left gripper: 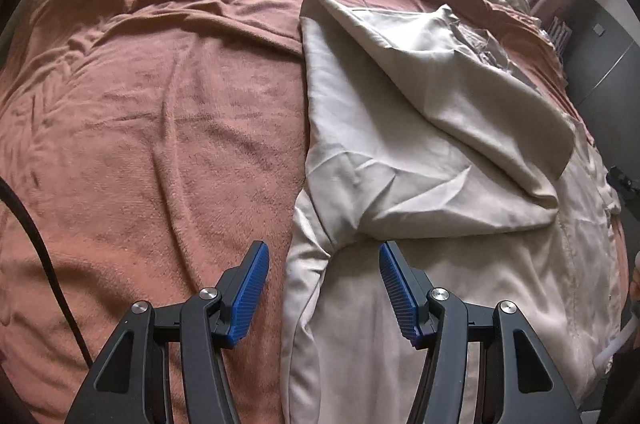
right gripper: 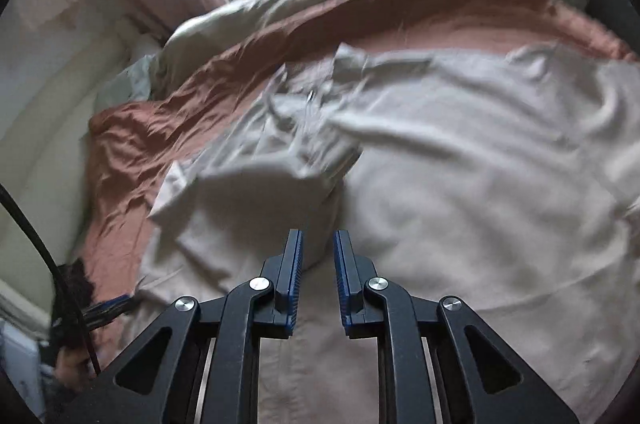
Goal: Fold large clothes
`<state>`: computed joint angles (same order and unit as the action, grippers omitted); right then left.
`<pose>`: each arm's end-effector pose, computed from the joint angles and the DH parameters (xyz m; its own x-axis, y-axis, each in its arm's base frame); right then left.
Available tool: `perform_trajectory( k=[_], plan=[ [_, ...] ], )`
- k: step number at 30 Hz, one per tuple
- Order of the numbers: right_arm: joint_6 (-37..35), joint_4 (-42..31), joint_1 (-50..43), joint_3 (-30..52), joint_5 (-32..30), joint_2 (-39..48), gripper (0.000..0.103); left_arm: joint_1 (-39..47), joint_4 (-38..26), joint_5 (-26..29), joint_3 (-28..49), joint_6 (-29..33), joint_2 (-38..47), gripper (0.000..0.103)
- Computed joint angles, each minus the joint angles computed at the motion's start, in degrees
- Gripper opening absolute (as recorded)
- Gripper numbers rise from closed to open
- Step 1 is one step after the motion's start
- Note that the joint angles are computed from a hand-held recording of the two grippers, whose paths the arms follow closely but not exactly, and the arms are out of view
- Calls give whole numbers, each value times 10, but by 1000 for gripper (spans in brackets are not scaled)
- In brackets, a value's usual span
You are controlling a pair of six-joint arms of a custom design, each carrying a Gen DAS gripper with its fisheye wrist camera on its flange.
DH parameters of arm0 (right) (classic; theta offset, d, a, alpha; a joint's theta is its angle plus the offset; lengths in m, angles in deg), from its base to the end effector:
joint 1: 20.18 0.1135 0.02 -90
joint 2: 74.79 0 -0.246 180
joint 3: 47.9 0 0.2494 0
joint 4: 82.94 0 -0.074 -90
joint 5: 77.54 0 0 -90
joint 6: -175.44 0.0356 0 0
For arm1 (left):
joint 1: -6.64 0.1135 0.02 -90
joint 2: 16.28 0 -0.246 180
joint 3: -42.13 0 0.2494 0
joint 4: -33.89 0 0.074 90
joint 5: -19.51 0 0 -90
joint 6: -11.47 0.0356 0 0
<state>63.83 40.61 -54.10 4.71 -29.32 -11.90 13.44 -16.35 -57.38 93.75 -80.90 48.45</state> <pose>0.1734 -0.0880 0.1956 -0.7815 0.1946 -0.5927 -0.0969 0.9007 0.4236 0.2061 0.0164 0.1823 -0.8861 -0.1462 -0.4398 -0.0510 0.9739 -0.2211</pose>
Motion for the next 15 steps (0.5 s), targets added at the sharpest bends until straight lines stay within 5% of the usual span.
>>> perform_trajectory(
  k=[1, 3, 5, 10, 15],
  plan=[
    [0, 3, 0, 3, -2, 16, 14, -1, 1, -2, 0, -1, 2, 60],
    [17, 20, 3, 20, -8, 60, 32, -3, 0, -5, 0, -2, 4, 60],
    [36, 32, -1, 56, -40, 130, 103, -2, 1, -9, 0, 0, 4, 60],
    [76, 51, -3, 133, -90, 254, 103, 4, 12, -10, 1, 0, 13, 60],
    [194, 183, 63, 179, -89, 388, 102, -3, 36, -17, -4, -1, 23, 60]
  ],
)
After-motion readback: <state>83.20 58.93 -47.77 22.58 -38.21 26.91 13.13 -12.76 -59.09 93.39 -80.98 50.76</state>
